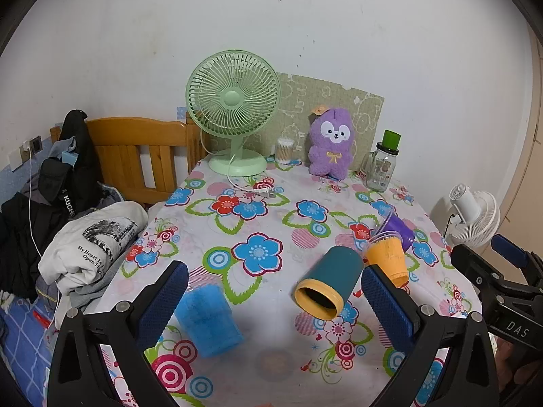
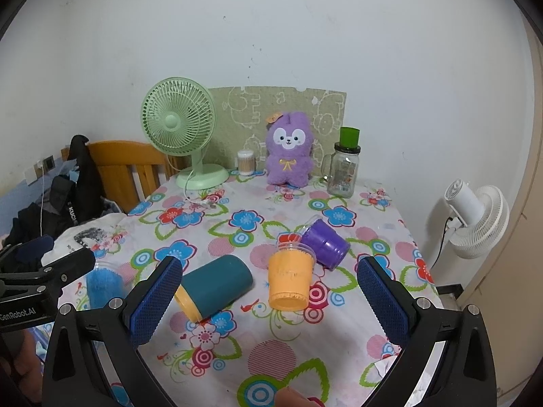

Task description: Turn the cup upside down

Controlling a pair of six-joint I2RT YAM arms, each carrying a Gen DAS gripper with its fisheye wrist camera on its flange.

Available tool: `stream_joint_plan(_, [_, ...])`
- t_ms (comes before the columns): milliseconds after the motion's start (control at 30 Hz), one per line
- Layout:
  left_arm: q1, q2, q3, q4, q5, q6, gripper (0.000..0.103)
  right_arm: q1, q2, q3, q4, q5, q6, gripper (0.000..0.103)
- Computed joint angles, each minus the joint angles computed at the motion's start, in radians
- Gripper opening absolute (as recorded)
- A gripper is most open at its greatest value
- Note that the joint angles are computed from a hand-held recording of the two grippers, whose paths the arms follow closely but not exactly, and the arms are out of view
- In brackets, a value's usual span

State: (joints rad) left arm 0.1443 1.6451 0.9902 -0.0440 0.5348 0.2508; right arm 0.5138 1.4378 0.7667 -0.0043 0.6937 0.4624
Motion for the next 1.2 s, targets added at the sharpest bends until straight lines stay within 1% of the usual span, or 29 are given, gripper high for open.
stream_joint_plan(333, [-0.011, 0.019, 0.011, -0.007, -0.010, 0.007, 0.103, -0.019, 0.022, 0.015, -0.008, -0.036, 0.005, 0.103])
stream_joint_plan(567, [-0.032, 0.071, 0.060, -0.040, -0.026, 0.029, 0.103, -0.046, 0.092, 0.057, -0.004, -0.087, 0.008, 0.103])
stream_joint_plan(700, [-0.046, 0.132, 0.110, -0.051, -0.036, 0.035, 0.103, -0.077, 0.183, 0.128, -0.025, -0.157, 0.032, 0.103])
stream_joint_plan(933, [-0.054, 0.293, 0.260, -0.098, -0.063, 0.043, 0.103, -0.127, 0.358, 0.271, -0.048, -0.238, 0.044, 0.103])
stream_joint_plan(1100, [-0.066, 0.391, 0.348, -0.130, -0.103, 0.065, 0.103, -0.160, 0.496, 0.412, -0.096, -0.293, 0.045, 0.103])
stream_joint_plan(1200, [-0.069, 0.428, 0.368, -0.116, -0.126, 0.068, 0.103, -0.178, 0.581, 0.507, -0.143, -0.337, 0.047, 0.103])
